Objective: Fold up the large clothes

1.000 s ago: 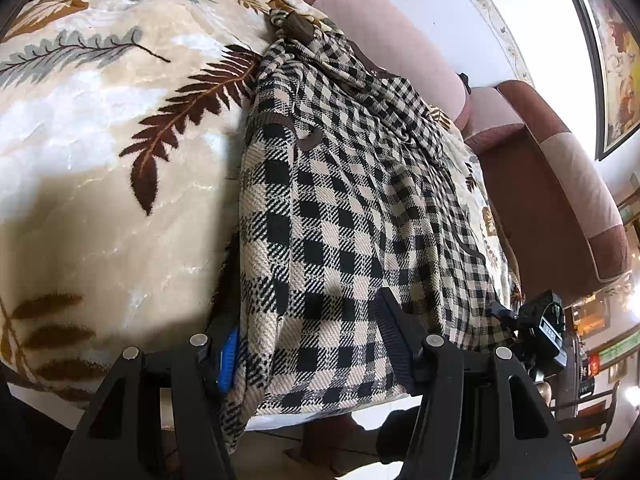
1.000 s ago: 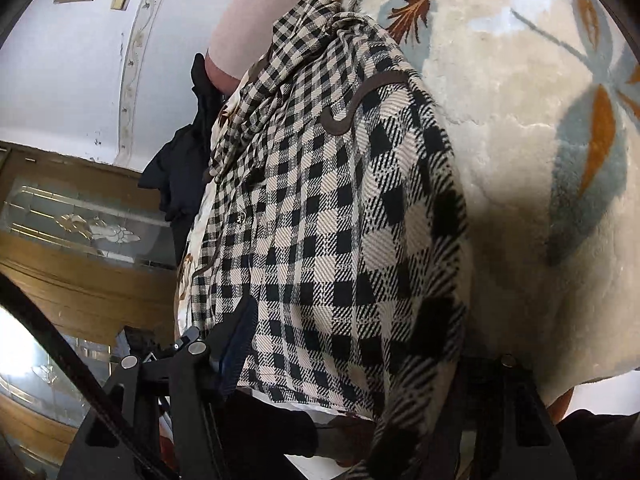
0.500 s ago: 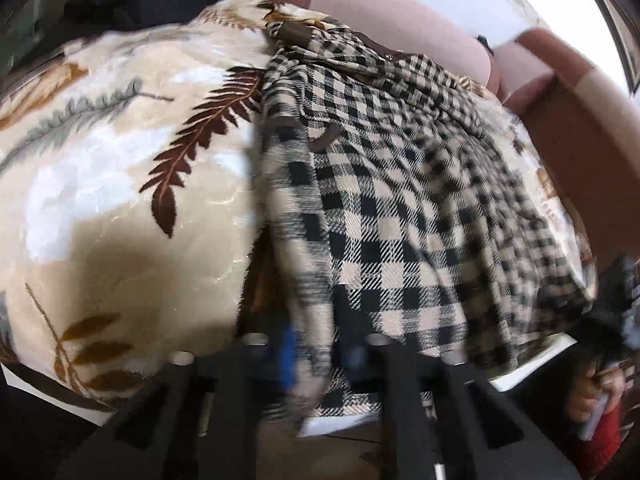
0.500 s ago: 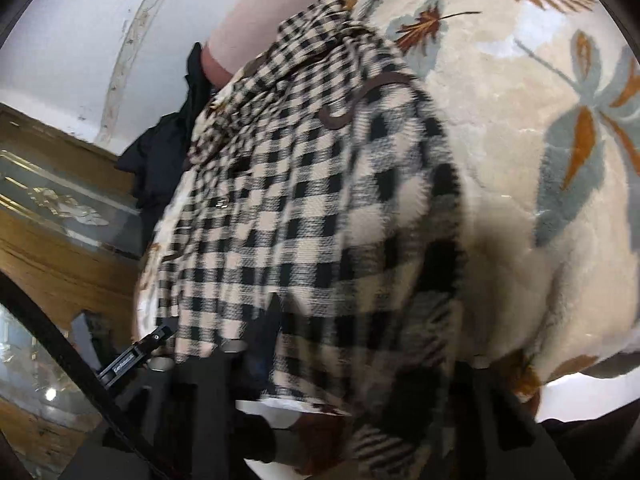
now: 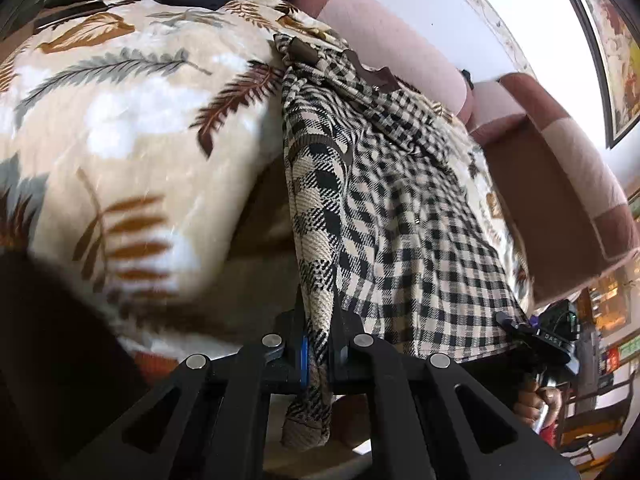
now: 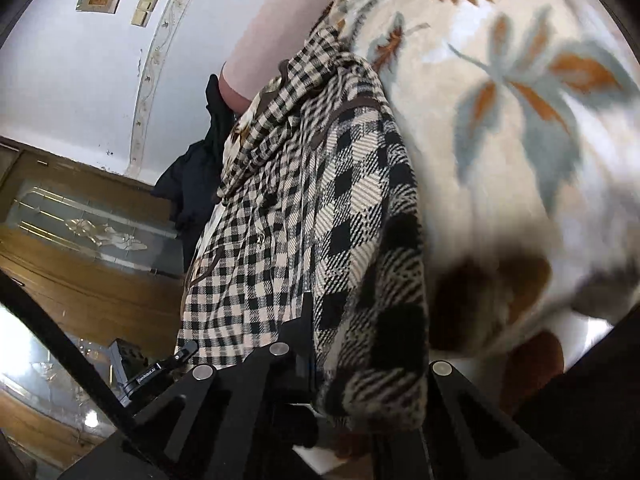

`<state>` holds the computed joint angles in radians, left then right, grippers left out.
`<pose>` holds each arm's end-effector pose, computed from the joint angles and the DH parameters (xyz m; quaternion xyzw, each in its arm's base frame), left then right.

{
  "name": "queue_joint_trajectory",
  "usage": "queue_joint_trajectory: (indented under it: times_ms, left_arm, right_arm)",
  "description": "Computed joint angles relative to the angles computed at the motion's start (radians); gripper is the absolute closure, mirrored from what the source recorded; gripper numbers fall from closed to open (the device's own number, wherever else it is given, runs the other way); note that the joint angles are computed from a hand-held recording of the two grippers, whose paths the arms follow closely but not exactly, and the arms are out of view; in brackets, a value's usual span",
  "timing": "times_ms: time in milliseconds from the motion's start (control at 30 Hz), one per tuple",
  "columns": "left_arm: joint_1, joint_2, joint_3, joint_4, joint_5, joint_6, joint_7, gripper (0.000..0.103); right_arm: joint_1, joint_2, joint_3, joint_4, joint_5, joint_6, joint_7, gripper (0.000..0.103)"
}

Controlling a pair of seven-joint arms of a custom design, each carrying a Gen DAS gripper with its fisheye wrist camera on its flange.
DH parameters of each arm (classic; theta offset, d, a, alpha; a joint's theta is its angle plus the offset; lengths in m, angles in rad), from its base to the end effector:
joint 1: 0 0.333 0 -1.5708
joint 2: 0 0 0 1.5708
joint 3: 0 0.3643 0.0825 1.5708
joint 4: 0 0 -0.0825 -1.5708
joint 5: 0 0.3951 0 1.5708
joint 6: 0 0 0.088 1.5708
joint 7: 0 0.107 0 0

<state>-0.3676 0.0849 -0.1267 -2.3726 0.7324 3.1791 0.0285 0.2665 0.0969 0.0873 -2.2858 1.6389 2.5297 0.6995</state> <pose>0.4512 -0.3119 0.3989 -0.7572 0.5520 -0.3480 0.0298 0.5137 0.1781 0.3571 -0.5712 0.6743 0.1925 0.4265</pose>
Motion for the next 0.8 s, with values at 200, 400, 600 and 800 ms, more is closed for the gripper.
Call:
queue_joint_trajectory:
  times_ms: [200, 400, 600, 800]
  left_arm:
    - [0.036, -0.016, -0.058, -0.004, -0.088, -0.026, 0.091, 0.098]
    - [0.083, 0.002, -0.088, 0.066, -0.219, -0.039, 0.254, 0.098]
    - [0.078, 0.113, -0.014, 0.279, -0.195, -0.109, 0.302, 0.097]
    - [0.134, 0.325, -0.014, 0.596, -0.332, -0.229, 0.455, 0.097]
  right_arm:
    - [0.020, -0.034, 0.006, -0.005, -0.102, 0.042, 0.018, 0.097]
    - [0.029, 0.018, 0.013, 0.131, -0.233, 0.072, 0.069, 0.097]
    - [0.039, 0.185, 0.035, 0.403, -0.440, 0.189, 0.190, 0.097]
    - [0.093, 0.463, -0.029, 0.784, -0.759, 0.250, 0.519, 0.097]
